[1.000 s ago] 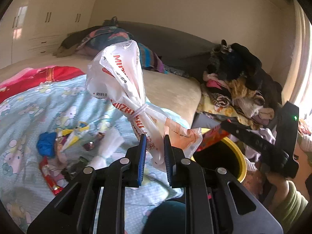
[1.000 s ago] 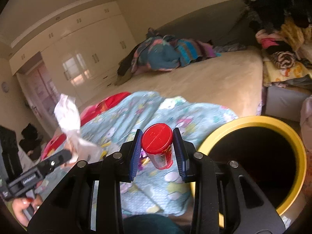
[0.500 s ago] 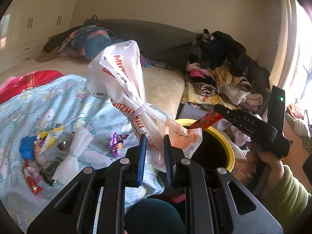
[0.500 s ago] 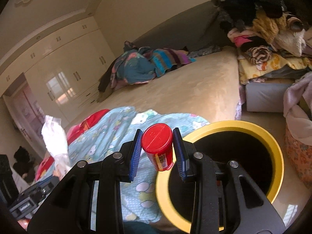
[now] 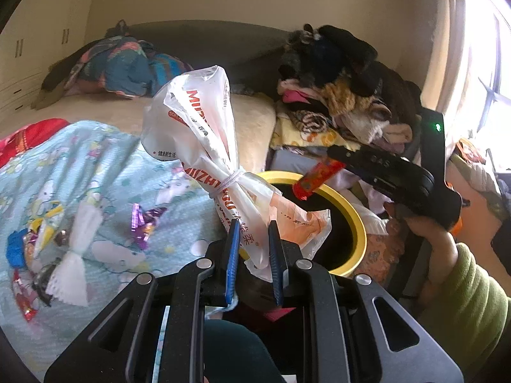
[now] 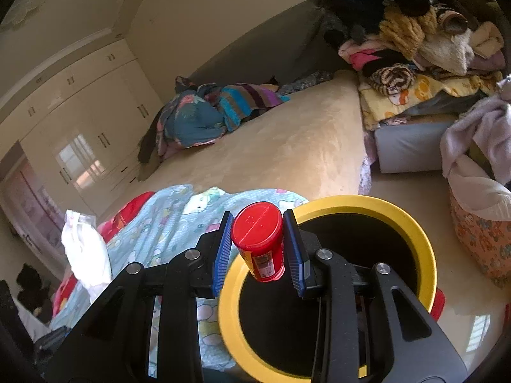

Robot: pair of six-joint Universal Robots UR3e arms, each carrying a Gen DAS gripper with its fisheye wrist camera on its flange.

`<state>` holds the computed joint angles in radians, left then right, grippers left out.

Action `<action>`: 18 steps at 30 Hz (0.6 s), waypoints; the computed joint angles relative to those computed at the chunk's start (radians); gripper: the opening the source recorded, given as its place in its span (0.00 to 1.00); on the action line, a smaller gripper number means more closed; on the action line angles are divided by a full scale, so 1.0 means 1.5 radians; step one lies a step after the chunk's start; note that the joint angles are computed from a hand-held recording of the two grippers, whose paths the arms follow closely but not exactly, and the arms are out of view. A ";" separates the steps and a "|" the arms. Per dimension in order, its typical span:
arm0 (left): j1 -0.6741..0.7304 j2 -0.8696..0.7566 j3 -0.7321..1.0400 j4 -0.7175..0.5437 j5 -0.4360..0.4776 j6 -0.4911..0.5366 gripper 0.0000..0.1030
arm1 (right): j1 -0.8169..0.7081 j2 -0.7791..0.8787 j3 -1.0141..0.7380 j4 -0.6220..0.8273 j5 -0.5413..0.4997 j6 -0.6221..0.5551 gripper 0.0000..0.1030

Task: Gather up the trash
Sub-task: 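Carry the white bag and red can over the yellow-rimmed bin, then open both tools to drop the bag and can into the bin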

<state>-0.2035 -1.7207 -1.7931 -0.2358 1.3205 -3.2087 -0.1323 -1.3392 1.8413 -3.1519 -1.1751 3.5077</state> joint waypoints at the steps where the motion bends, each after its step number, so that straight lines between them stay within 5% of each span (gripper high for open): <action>1: -0.007 -0.010 0.009 -0.003 0.000 0.001 0.17 | -0.003 0.001 0.002 -0.001 -0.001 0.001 0.25; 18: -0.085 -0.174 0.176 -0.071 0.030 0.024 0.17 | -0.045 0.010 0.031 0.002 -0.017 0.014 0.25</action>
